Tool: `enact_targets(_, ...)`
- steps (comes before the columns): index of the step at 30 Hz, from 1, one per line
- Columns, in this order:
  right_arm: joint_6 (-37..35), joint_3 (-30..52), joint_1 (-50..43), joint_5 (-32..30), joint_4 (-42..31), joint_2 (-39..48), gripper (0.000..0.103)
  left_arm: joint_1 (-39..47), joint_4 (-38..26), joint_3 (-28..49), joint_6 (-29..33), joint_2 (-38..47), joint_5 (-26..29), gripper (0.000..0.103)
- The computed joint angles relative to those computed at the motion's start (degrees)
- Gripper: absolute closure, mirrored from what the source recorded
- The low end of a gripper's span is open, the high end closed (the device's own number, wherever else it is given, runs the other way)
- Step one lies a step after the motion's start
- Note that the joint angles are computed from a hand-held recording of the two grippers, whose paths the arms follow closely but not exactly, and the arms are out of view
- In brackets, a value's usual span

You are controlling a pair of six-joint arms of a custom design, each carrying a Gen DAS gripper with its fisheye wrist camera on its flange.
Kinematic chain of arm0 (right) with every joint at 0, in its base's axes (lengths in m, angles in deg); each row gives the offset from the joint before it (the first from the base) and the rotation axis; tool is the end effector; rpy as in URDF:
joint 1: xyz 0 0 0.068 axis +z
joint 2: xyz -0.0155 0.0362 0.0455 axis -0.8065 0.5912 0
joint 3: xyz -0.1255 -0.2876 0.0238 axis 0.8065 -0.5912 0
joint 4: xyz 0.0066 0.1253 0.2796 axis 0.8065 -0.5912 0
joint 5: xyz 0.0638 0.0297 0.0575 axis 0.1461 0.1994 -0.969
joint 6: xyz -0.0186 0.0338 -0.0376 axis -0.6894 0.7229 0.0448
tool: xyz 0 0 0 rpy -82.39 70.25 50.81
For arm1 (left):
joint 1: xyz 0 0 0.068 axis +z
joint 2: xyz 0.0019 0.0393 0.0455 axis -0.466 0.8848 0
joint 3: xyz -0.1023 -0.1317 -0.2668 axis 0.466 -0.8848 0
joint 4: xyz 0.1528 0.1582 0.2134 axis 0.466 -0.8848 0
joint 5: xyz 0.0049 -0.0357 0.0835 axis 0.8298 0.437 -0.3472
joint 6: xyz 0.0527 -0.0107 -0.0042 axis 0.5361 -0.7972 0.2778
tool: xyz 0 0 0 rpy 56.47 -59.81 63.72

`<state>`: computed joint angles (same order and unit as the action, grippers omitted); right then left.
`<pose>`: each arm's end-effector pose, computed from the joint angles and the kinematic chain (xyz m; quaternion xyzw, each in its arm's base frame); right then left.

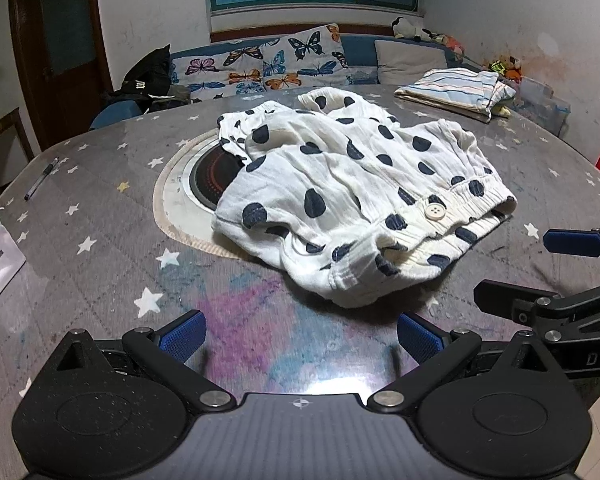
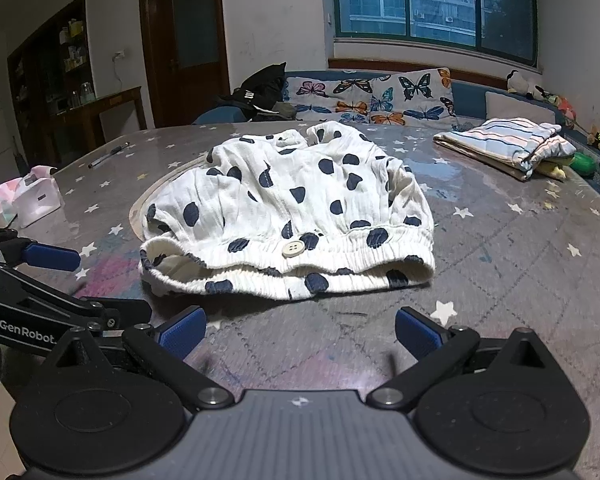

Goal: Fold clothes
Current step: 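Move both grippers toward the white polka-dot pants on the table, then grasp the waistband edge of the polka-dot pants with both grippers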

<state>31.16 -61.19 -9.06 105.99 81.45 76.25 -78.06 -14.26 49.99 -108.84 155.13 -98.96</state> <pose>0.1258 0.1021 0.0692 -0.0547 0.8915 0.0591 0.4458 0.1817 -0.1943 0.0812 0.1357 0.9077 -0.0313 0.3959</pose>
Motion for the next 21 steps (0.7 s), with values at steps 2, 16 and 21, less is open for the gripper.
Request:
enact_targets(2, -0.5, 0.0, -1.0, -0.7, 0.6, 0.3, 0.003, 0.2, 0.3, 0.1, 0.3, 0.0, 0.0, 0.0)
enact_targets(16, -4.5, 0.7, -7.4, -4.8, 1.0, 0.0, 0.008, 0.2, 3.1, 0.2, 3.3, 0.7, 1.8, 0.002)
enact_targets(21, -5.8, 1.1, -9.8, -6.3, 1.4, 0.5, 0.01, 0.4, 4.1, 0.0, 4.7, 0.7, 2.6, 0.01)
